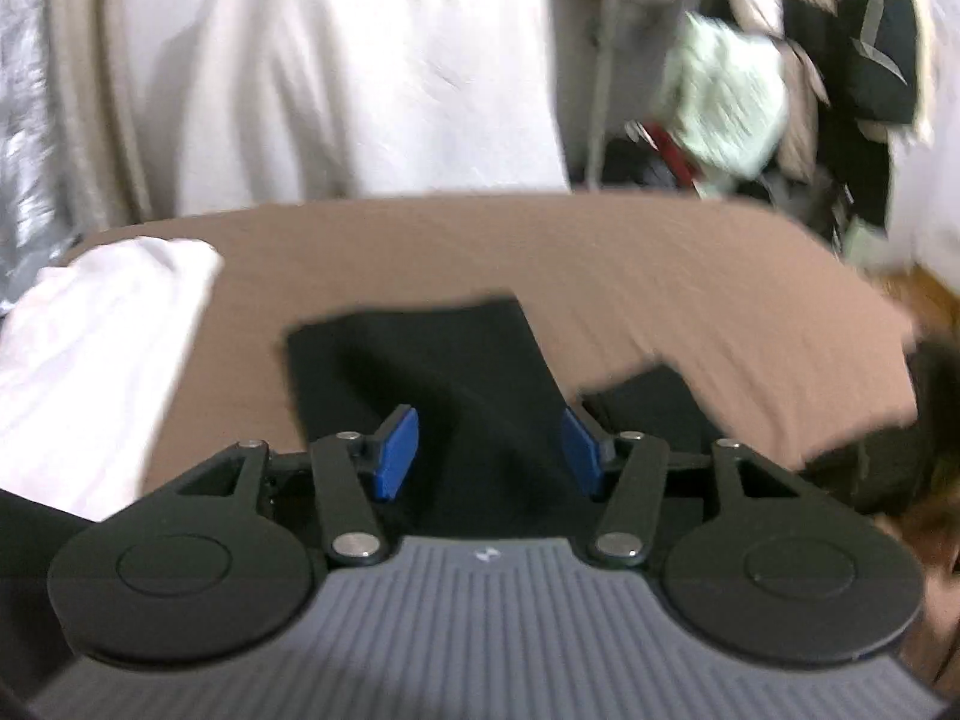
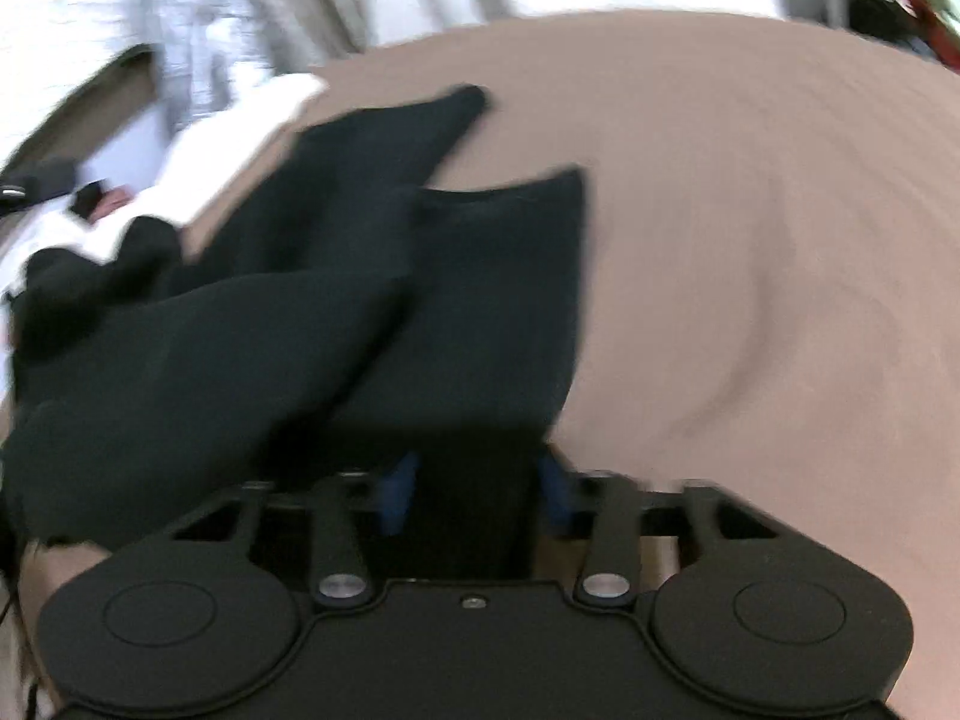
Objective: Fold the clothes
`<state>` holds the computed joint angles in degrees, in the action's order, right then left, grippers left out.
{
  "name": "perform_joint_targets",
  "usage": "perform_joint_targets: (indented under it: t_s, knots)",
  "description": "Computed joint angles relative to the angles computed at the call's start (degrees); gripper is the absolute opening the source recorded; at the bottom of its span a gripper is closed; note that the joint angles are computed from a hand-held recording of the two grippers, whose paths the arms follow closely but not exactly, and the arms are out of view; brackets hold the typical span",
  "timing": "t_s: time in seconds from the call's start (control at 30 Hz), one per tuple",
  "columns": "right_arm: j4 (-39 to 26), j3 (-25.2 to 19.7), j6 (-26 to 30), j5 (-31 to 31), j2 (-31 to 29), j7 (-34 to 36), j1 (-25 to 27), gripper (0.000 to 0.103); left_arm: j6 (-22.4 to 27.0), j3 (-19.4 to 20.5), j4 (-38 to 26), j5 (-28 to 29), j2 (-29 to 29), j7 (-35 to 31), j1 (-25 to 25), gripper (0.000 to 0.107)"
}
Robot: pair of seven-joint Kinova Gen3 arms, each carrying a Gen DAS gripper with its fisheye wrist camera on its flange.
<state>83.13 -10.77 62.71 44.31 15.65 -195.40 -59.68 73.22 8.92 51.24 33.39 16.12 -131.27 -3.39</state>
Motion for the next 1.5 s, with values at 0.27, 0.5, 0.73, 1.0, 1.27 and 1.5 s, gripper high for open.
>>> perform_joint_targets:
  t_s: [0.27,0.5,0.73,1.0,1.27,1.5]
  knots:
    - [0.94,-2.16,-8.65,2.75,-5.63,-1.65,3.65,0.009,16.8,16.42,-2.11,12.88,7.17,-3.33,-14.54,0.064]
    - [-8.77,-0.07,-11.48,-1.01,-3.09,-1.99,4.37,0.009,22.77,5.55,-2.97,20.04,7.16,-8.38,-8.53,0.085]
    - [-14.15,3.31,-13.25,2.3,0.66,-3.88,1.19,0.009,15.22,2.46,1.91,21.4,3.66,-8.12,-8.32,0.021]
    - [-11.81,0.6,-14.37,12.87,1.19,-12.16,1.98,0.016,8.29,9.91,0.61,13.38,2.86,-0.63,-14.53,0.01]
    - [-18.38,11.31,2.77,7.39,5.26,2.81,-8.11,0.036,16.37,-0.87,-19.65,16.55,15.15,18.01,-13.8,0.009]
    - [-14.95,6.41,0.88,1.86,6.94,2.53,0.0,0.042,18.44,1.39,-27.99,3.09,19.15,24.96,-11.4,0.009]
